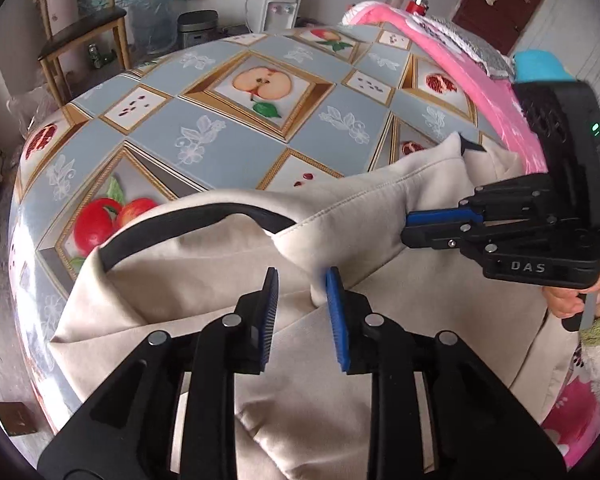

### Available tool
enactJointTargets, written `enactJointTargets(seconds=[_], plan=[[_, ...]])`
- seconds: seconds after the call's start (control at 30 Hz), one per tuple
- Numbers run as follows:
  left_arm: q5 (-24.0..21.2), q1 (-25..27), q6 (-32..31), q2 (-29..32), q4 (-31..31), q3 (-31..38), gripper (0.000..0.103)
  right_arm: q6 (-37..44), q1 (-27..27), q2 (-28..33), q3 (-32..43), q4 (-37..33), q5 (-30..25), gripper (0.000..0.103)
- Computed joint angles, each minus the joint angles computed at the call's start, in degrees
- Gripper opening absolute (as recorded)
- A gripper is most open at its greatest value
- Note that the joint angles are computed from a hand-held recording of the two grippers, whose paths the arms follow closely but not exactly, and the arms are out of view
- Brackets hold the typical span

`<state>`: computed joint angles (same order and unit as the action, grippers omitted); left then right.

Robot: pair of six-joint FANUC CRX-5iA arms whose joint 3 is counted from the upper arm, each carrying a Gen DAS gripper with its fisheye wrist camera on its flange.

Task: Fold large clothes

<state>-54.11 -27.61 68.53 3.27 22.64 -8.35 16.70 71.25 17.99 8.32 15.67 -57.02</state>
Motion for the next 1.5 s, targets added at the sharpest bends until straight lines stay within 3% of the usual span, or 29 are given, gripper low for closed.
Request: enactJointTargets(seconds=[0.17, 0.27, 0.37, 0.43, 0.5, 0.57, 0.6, 0.7, 0.9, 1.07, 1.13, 1.23, 1.33, 1.43, 1.5], plan=[[2.06, 0.79, -5.85, -1.71, 7.38, -2.02, 0.022, 1.85, 0.22, 2.04, 3.07, 0.34, -3.14, 0.009], [0.74, -1.76, -3.73, 1.8, 5.01, 1.35, 0.022, 2.35, 0.13, 2.16, 3.41, 0.1, -3.55, 0.009], [-1.85, -4.41, 3.19, 6.21, -2.92, 6.3, 0.022, 3.07, 0.18, 1.83, 3.15, 0.11, -3.81, 0.008], [-0.25, -4.23, 3.44, 6.14, -1.92, 5.01, 0.022, 3.02, 0.54, 1.21, 2.55, 0.9, -5.16, 0.008], [0.11, -3.83, 2.81, 5.62, -0.9, 4.03, 0.022, 0.58, 1.61, 0.39, 0.78, 4.49, -9.93, 0.008], [0.54, -3.84, 1.73, 5.16, -0.68, 3.31, 0.022, -2.07, 1.31, -3.86, -4.85, 4.7, -7.14, 0.008], [0.74, -4.03, 1.74, 5.04, -1.2, 3.29, 0.022, -4.3, 1.12, -4.89, -6.14, 4.87, -8.3, 0.008], [0.68, -4.51, 2.49, 5.2, -2.33, 3.87, 0.021, -6.84, -0.11, -8.56, -9.92, 2.61, -5.27, 0.001], [1.03, -4.56, 2.26, 5.27, -2.21, 3.81, 0.021, -7.47, 1.77, -6.43, -6.2, 6.78, -11.93, 0.003], [1.91, -4.61, 1.95, 4.76, -2.04, 3.02, 0.021, -5.2, 1.17, -3.44, -2.8, 3.72, -17.46, 0.003], [1.77, -4.59, 1.77, 4.84, -1.98, 3.1, 0.021, -8.61, 1.34, -5.57, -4.36, 3.72, -15.88, 0.006], [1.98, -4.33, 1.09, 4.63, -0.96, 2.45, 0.021, -12.63, 1.7, -10.87, -9.51, 4.01, -8.39, 0.007], [2.27, -4.16, 0.5, 4.47, -0.54, 2.09, 0.021, -9.05, -0.02, -12.06, -9.95, -2.41, -2.68, 0.007], [2.47, -3.99, 0.19, 4.33, -0.02, 1.73, 0.021, -5.52, -1.42, -8.54, -6.55, -7.16, -5.73, 0.007], [2.58, -3.81, 0.04, 4.23, 0.37, 1.47, 0.021, -5.47, -0.98, -6.94, -5.29, -4.81, -7.13, 0.003]])
